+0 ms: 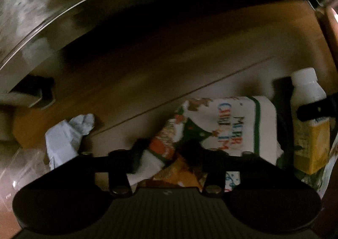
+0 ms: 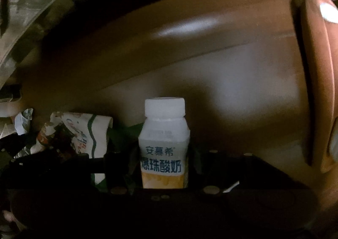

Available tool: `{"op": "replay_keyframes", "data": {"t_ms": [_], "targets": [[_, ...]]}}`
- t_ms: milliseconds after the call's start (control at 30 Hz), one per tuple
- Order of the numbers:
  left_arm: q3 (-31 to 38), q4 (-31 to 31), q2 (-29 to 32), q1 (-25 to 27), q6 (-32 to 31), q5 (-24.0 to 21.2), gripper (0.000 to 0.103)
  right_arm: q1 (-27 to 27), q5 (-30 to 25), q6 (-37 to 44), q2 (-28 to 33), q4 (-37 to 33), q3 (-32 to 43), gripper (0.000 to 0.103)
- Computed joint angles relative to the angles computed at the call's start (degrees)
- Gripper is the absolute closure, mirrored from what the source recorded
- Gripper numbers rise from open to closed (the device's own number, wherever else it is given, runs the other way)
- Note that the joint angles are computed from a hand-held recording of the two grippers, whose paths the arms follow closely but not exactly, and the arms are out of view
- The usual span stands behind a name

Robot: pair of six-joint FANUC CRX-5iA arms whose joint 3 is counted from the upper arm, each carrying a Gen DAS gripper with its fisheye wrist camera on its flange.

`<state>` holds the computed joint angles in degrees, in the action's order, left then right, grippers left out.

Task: Collect trash
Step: 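Grasp the white yogurt bottle with the right tool while the left tool grasps the Merry Christmas wrapper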

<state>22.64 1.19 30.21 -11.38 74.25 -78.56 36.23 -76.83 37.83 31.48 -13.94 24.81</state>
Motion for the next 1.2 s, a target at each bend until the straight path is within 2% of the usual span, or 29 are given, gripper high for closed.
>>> {"op": "replay_keyframes", "data": {"t_ms": [100,233,700,967,1100,1167,1200], "targets": [[1.41,1.04,0.92,1.22,1.93,-1.43,0.083,0.50,0.61,0.29,-0.27,1.66,0.01,0.055],[2.65,3.68,1.56,2.90,3.23,-3.13,0.087,0.65,1.54,0.73,-0.25,3.37,1.35,0.055],[4.23,8.16,-0.33,7.69,5.83,-9.11,0.089,0.90,-0.99,2.80,-2.72,6.23,5.38,0.056],[2.86,9.05,-1.08,7.31,7.62,-10.08,0.088,0.11,-7.30,5.96,-6.96,3.61,12.20,0.056],[0.58,10.07,-0.98,7.56,8.56,-9.44,0.087,-0.30,-4.08,6.88,-11.12,0.35,10.96,0.056],[0.84,11.00,-0.40,7.81,9.48,-10.32,0.085,0.03,-3.86,8.27,-10.77,0.49,10.98,0.056],[1.12,11.48,-0.13,7.90,9.89,-10.73,0.082,0.02,-3.99,8.98,-10.14,0.52,11.13,0.056]]}}
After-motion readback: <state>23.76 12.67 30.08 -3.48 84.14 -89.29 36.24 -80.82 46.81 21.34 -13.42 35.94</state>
